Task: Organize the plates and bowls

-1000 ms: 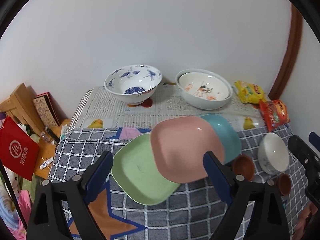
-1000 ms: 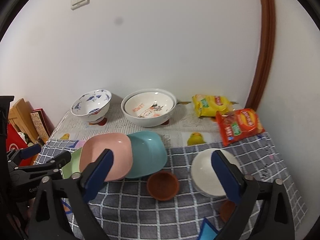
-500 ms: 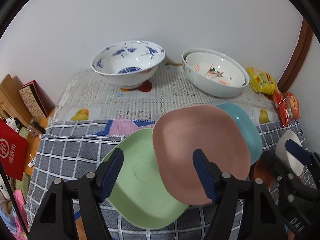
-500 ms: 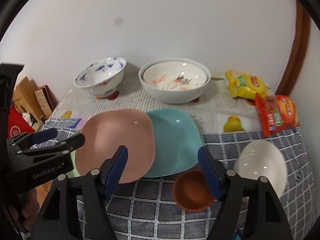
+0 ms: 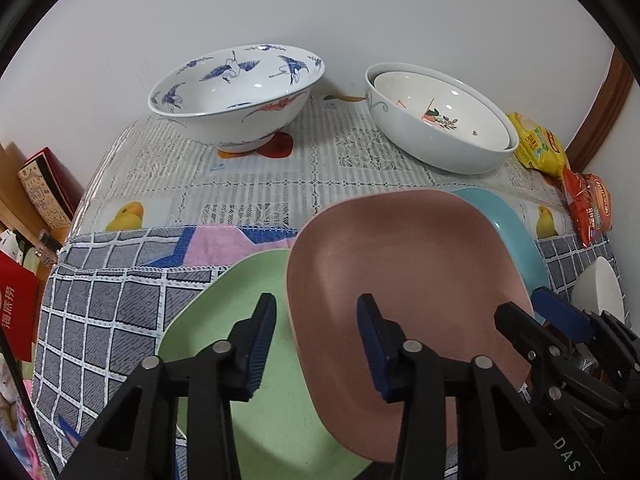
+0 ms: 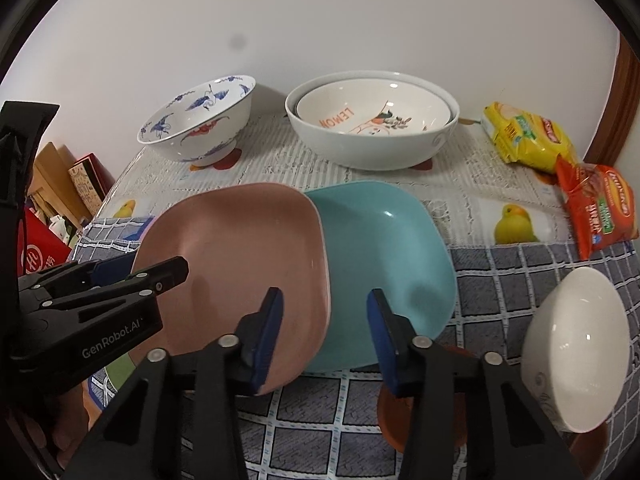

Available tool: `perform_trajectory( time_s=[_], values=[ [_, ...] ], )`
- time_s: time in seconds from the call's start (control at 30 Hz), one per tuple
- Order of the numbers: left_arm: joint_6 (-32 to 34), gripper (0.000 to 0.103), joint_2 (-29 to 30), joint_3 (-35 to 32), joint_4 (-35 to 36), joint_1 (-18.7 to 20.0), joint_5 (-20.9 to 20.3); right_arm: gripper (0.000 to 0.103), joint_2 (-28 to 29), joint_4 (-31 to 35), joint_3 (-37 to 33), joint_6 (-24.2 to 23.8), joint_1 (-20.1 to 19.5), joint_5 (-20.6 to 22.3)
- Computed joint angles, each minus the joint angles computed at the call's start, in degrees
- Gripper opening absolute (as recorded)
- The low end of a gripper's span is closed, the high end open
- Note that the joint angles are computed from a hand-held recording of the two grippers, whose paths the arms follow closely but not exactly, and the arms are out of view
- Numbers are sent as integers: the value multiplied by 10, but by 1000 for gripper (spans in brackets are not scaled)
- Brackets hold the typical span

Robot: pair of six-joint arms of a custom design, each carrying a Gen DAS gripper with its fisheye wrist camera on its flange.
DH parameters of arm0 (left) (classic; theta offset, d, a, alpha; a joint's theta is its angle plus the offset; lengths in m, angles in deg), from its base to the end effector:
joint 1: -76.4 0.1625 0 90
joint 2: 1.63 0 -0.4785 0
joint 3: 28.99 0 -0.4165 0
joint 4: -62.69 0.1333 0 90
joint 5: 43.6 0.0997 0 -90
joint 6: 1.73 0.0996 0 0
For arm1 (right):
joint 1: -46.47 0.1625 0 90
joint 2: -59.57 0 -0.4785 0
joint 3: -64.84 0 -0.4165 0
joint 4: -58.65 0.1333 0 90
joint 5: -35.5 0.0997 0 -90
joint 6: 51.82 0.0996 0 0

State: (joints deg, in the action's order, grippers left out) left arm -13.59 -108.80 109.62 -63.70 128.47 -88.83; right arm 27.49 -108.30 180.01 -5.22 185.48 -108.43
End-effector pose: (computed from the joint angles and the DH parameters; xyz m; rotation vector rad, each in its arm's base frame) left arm -0.0359 -0.3771 0.3406 0.5035 2.3656 -0.5141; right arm 0.4486 -0.3199 -0.0658 0.1119 -2.3153 0.7899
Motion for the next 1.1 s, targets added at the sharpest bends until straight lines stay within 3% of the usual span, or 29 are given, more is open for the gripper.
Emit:
perform_trajectory(
  time_s=[0.17, 0.43, 0.73, 1.1],
  values=[
    [10, 24, 5, 7, -17, 1, 4, 20, 7, -39, 4, -16, -11, 25],
    [3, 15, -7, 4, -14, 0, 2, 8, 8, -37, 5, -1, -6, 6],
    [-38, 15, -52, -10, 61, -48, -7, 8, -19, 0, 9, 35, 26, -19],
    [-148, 15, -135, -25, 215, -168, 0, 8, -72, 130, 5, 134, 90, -53]
  ],
)
